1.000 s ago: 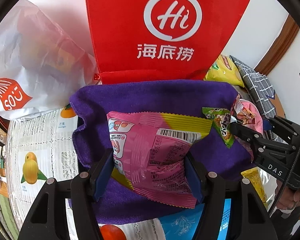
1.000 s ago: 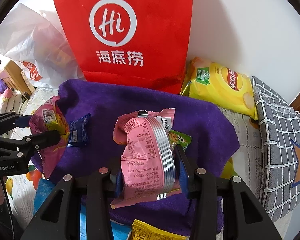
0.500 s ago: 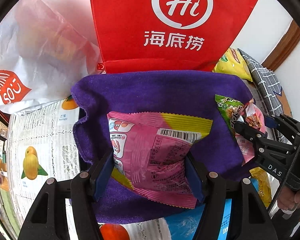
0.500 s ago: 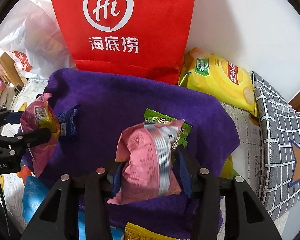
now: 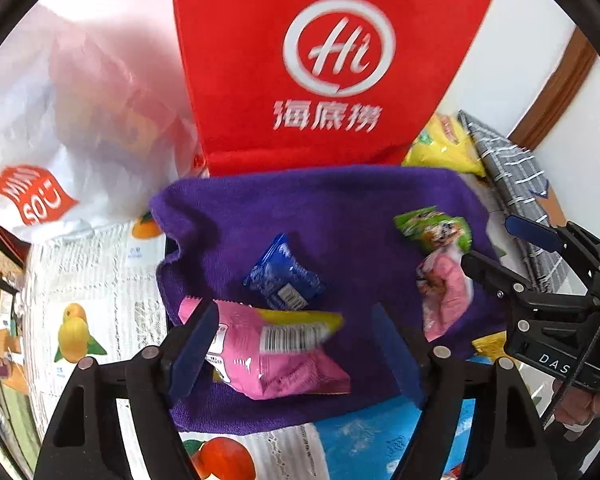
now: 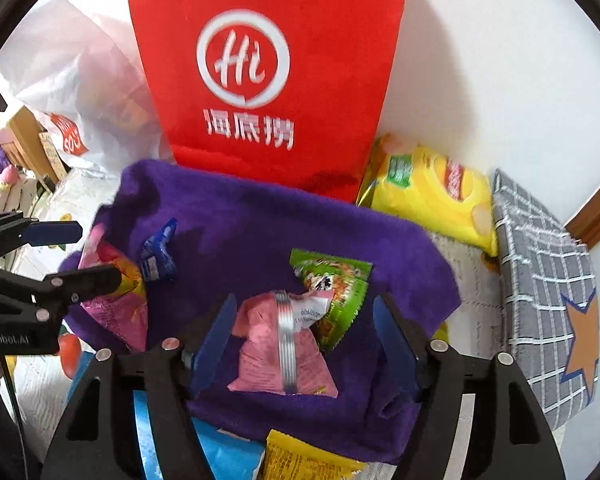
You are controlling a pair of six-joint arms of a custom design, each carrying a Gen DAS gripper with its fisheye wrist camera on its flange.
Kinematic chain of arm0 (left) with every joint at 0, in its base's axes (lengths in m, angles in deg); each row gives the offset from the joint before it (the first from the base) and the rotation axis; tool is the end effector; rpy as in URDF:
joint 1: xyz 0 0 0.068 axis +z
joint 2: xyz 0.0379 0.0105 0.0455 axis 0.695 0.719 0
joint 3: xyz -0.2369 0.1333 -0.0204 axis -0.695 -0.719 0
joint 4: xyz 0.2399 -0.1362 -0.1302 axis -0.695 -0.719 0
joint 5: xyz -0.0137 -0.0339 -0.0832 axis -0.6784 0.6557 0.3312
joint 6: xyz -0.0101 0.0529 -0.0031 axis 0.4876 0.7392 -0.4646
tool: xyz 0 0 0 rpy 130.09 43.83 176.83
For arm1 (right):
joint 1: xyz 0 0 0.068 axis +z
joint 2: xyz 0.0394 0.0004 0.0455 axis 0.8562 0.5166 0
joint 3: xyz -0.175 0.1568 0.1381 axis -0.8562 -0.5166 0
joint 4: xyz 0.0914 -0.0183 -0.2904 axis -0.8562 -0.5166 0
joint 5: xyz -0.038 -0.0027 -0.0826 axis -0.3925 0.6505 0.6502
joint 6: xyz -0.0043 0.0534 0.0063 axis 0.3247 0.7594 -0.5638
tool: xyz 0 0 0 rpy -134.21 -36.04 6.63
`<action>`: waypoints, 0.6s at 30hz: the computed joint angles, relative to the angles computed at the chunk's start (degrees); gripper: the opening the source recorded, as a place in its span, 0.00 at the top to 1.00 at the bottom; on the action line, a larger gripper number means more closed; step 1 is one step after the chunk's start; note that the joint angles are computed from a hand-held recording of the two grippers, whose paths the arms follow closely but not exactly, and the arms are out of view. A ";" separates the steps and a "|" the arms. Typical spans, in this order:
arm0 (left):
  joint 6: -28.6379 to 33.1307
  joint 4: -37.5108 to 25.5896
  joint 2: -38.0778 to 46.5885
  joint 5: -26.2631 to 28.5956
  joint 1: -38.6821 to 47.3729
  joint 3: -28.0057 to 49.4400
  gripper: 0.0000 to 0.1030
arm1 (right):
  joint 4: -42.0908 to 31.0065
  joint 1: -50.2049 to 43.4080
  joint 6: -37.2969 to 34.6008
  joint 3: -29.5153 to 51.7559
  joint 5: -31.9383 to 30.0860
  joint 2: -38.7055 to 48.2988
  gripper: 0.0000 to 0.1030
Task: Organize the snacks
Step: 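Open both tools to drop the pink bags onto the purple towel, then grasp the pink candy stick with the left tool while the right tool grasps the white biscuit packet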
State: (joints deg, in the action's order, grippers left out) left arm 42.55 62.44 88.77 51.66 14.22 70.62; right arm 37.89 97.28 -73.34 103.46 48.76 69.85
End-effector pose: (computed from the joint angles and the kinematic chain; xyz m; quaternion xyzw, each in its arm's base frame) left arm 0.2225 -0.1211 0.0701 -0.0256 0.9733 -0.0438 0.2239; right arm 0.2704 0.2089 0.0711 -0.2266 0.9352 0.0564 0.2662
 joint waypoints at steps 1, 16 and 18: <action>-0.28 -0.73 -1.10 -0.71 -0.59 -0.06 0.23 | 0.00 0.13 0.25 -0.42 0.10 -1.09 0.27; -9.99 -18.72 -23.11 -18.58 -15.60 -1.10 0.23 | -8.03 6.38 4.71 -8.79 10.42 -22.36 0.16; -12.28 -20.42 -23.50 -19.81 -18.12 -1.08 0.23 | -8.53 7.68 4.44 -11.29 11.82 -25.89 0.16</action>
